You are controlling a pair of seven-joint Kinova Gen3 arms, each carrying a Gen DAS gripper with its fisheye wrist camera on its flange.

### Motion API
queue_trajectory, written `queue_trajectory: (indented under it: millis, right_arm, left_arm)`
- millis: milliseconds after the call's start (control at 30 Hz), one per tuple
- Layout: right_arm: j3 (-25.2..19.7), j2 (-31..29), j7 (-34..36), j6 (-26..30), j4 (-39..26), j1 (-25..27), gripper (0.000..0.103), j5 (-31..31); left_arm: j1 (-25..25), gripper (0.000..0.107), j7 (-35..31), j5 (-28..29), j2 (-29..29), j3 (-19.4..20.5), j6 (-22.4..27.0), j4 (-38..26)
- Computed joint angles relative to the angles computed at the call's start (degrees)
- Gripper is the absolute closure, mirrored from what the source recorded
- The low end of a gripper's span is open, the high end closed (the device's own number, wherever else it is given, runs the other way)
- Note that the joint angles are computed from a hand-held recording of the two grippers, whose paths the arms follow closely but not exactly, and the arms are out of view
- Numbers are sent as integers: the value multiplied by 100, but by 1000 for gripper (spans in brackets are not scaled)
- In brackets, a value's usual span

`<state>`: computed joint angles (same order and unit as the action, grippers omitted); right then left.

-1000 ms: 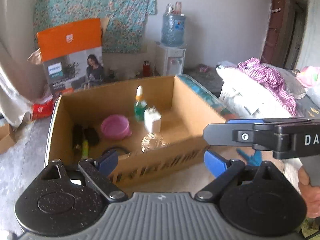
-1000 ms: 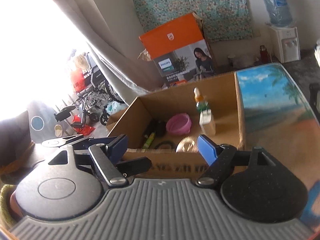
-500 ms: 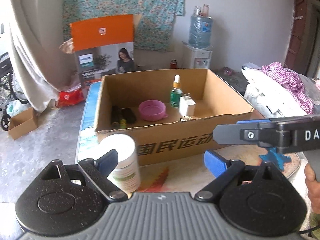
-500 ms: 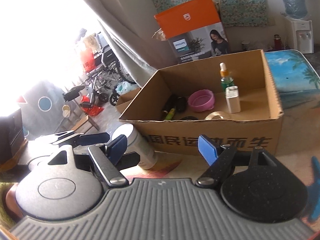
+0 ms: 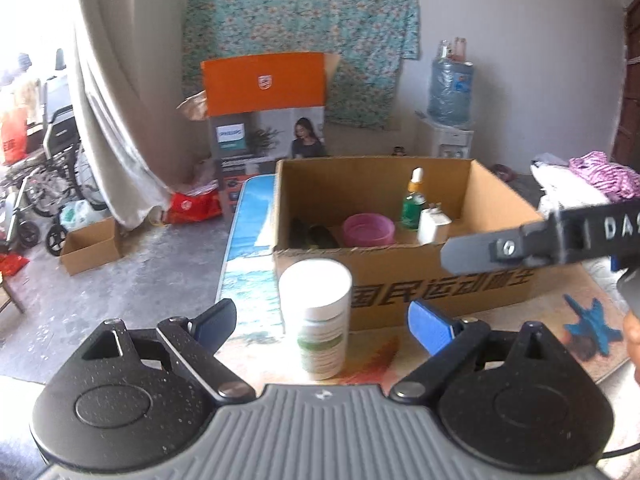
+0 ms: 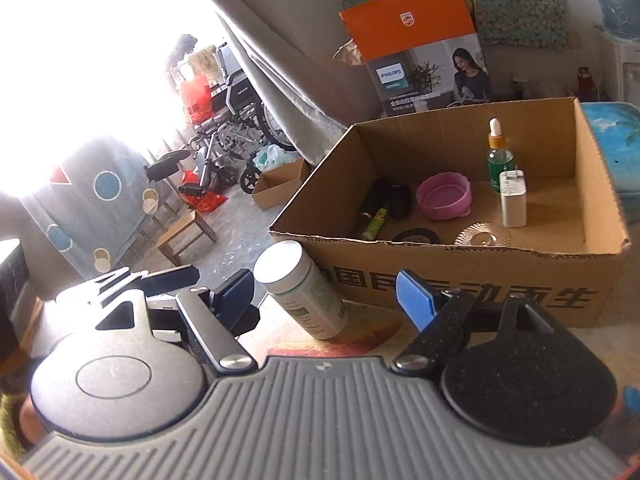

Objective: Organize rigid objects
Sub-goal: 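Withdraw the right gripper from the box toward the white pill bottle, then lower the right gripper onto the white pill bottle lid and grip it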

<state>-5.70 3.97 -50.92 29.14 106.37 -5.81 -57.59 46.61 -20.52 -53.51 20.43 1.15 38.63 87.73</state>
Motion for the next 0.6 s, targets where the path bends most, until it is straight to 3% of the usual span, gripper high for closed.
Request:
queue_trajectory:
  millis: [133, 367, 600]
  right_arm:
    - [-67, 306, 281, 217, -172, 120, 24, -429]
    - [-345, 963, 7, 350, -626, 194, 26, -511]
    - [-705, 1528, -321, 384, -1084, 344, 37, -408]
  left_arm:
    - [25, 13, 140, -181, 110, -95, 96, 38]
    - [-310, 17, -132, 49, 477, -208, -573, -53]
    - [-755, 40, -982, 1049, 626, -183, -1272, -103]
